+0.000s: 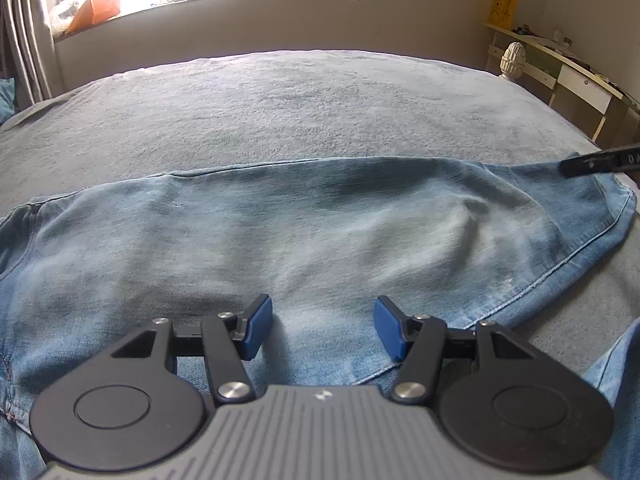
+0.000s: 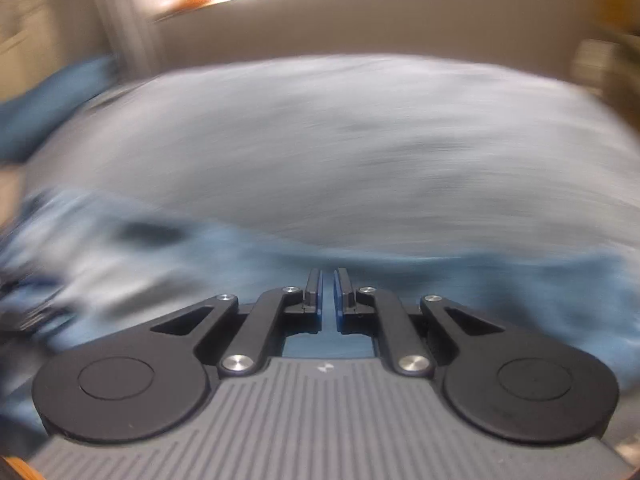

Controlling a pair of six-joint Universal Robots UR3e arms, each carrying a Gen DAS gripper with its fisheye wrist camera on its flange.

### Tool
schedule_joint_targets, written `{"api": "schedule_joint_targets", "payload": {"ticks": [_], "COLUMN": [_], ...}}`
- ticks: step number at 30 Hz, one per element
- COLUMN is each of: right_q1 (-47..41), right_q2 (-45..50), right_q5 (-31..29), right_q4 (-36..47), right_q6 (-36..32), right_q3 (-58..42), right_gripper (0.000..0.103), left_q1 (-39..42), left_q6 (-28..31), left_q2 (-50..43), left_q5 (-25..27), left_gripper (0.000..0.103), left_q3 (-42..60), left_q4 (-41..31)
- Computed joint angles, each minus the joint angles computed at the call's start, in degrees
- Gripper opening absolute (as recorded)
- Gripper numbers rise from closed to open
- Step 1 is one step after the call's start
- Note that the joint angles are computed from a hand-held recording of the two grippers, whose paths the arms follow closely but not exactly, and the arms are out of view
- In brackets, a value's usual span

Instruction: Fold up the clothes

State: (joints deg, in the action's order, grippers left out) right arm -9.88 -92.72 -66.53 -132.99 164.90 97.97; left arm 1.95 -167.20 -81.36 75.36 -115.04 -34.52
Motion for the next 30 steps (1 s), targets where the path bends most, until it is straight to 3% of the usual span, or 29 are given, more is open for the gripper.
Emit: {"api": "schedule_joint_targets", "payload": {"ticks": [2, 4, 5, 7, 9, 13, 16, 17, 19, 21, 25, 27, 30], "right_q1": [3.8, 7.4, 7.8, 5.5, 6.6, 6.9, 10.0, 10.7, 9.3, 9.9, 10.4, 13.0, 11.6], "right_q2": [3.8, 9.3, 11.5, 12.0, 12.1, 12.6, 19.8, 22.4, 23.2, 22.4, 23.7, 28.3, 33.2], "right_q5": [-0.5, -7.0, -10.2, -10.2, -14.5, -4.0, -5.6, -8.2, -7.3, -9.0, -1.7, -5.2, -4.3], "right_q4": [2.2, 3.8, 4.0, 2.4, 1.7, 5.0, 6.9, 6.0, 2.6, 1.9, 12.8, 11.8, 4.5], "right_q6": [-1.5, -0.8, 0.4, 4.7, 8.0, 5.1, 4.1, 5.1, 9.0, 11.1, 8.4, 8.3, 18.3], "right_q3": [-3.8, -8.2, -9.3, -8.6, -10.9, -14.1, -19.9, -21.0, -20.3, -21.7, -27.6, -31.0, -33.4], "right_gripper": [0.003, 0.003, 0.001, 0.0, 0.006, 0.005, 0.003, 0.0, 0.0, 0.006, 0.005, 0.003, 0.0], "left_q1": [-0.5, -0.5, -0.3, -0.1, 0.2, 0.2, -0.2, -0.3, 0.0, 0.4, 1.2, 0.6, -0.3], "left_q6": [-0.1, 0.2, 0.3, 0.3, 0.4, -0.1, 0.3, 0.4, 0.7, 1.0, 1.0, 0.8, 1.1], "left_q2": [0.2, 0.4, 0.6, 0.9, 1.2, 1.4, 1.7, 1.8, 2.2, 2.6, 3.2, 3.1, 2.9], "left_q5": [0.8, 0.9, 0.7, 0.5, 0.3, 0.3, 0.8, 1.0, 0.8, 0.4, -0.4, 0.2, 1.6], "left_gripper": [0.058, 0.058, 0.058, 0.058, 0.058, 0.058, 0.058, 0.058, 0.058, 0.058, 0.058, 0.058, 0.058], "left_q3": [-0.5, -0.6, -0.6, -0.7, -1.0, -1.8, -2.7, -3.0, -3.0, -2.9, -3.3, -3.8, -4.4], "left_q4": [0.7, 0.7, 0.5, 0.0, 0.0, 1.1, 2.3, 2.6, 2.1, 1.2, 0.7, 2.0, 3.6]}}
